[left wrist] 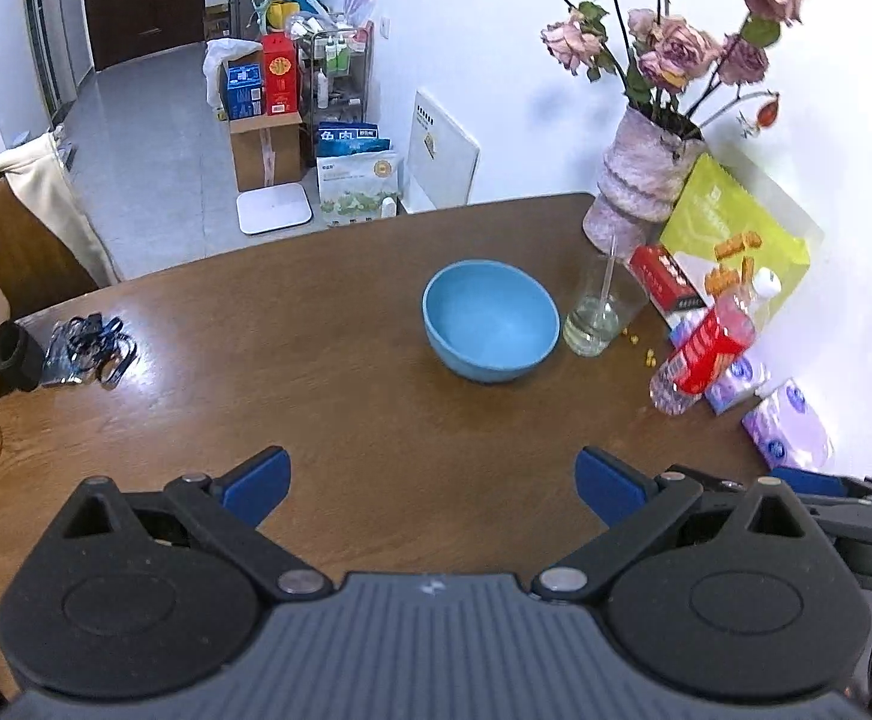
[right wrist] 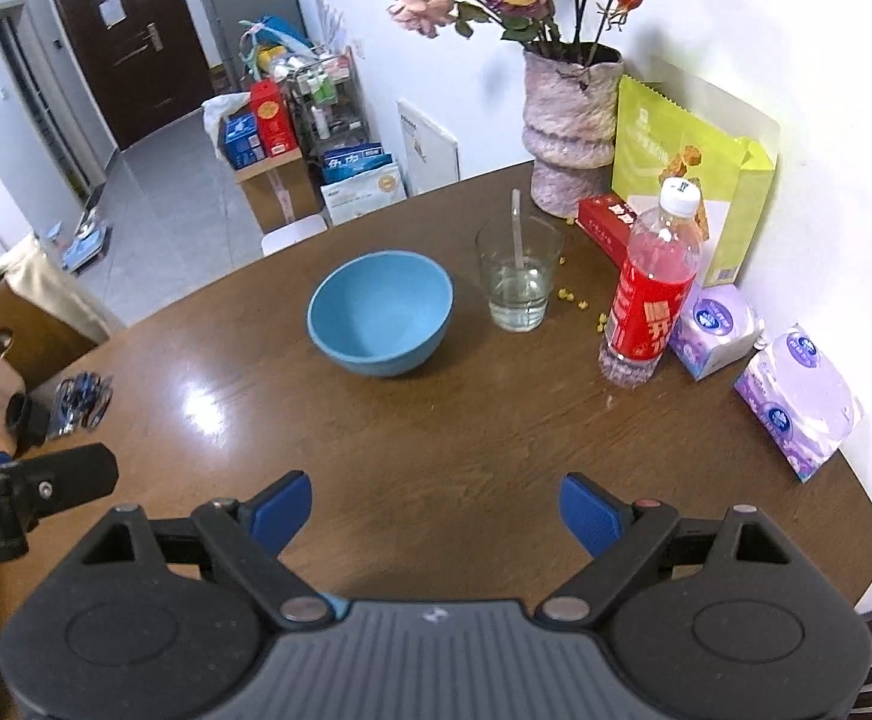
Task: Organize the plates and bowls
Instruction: 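Move both open tools toward the blue bowl beside the water glass, then close the left tool on a blue bowl rim while the right tool grips a bowl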
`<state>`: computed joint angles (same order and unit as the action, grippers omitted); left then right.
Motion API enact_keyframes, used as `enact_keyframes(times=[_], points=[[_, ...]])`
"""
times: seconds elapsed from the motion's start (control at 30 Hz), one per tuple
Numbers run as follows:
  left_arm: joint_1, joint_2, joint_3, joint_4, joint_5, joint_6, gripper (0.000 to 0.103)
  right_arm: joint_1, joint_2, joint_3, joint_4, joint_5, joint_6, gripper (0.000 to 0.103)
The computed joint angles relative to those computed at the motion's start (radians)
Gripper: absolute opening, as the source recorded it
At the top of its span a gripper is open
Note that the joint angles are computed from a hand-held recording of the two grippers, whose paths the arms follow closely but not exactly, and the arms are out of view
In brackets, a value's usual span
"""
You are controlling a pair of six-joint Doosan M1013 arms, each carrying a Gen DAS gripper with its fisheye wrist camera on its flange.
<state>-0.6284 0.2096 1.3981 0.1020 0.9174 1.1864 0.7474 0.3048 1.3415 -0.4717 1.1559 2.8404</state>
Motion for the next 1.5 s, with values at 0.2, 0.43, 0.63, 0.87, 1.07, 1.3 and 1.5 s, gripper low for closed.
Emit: enact_keyframes(times=[0.2,0.43,0.63,0.87,1.07,1.3,1.5], points=[[0.007,0.082,-0.108,0.025,0.043,-0.047,0.103,-0.057,0.023,-0.025,0.035,-0.044,-0.050,0.090],[0.017,0.204,-0.237,0.039,0.093,-0.085,0.103,-0.134,0.072,-0.052,0.093,-0.090,-0.093,0.089],[0.020,0.304,-0.324,0.061,0.127,-0.122,0.103,-0.180,0.128,-0.077,0.143,-0.136,-0.124,0.082],[0.020,0.416,-0.414,0.074,0.183,-0.159,0.102,-0.217,0.200,-0.110,0.191,-0.148,-0.161,0.077],[0.027,0.474,-0.453,0.070,0.202,-0.158,0.100,-0.245,0.247,-0.128,0.218,-0.142,-0.192,0.070],[0.034,0.519,-0.481,0.050,0.213,-0.131,0.083,-0.265,0.271,-0.112,0.243,-0.197,-0.202,0.057],[0.042,0.542,-0.491,0.019,0.213,-0.117,0.070,-0.273,0.290,-0.114,0.254,-0.225,-0.238,0.042]])
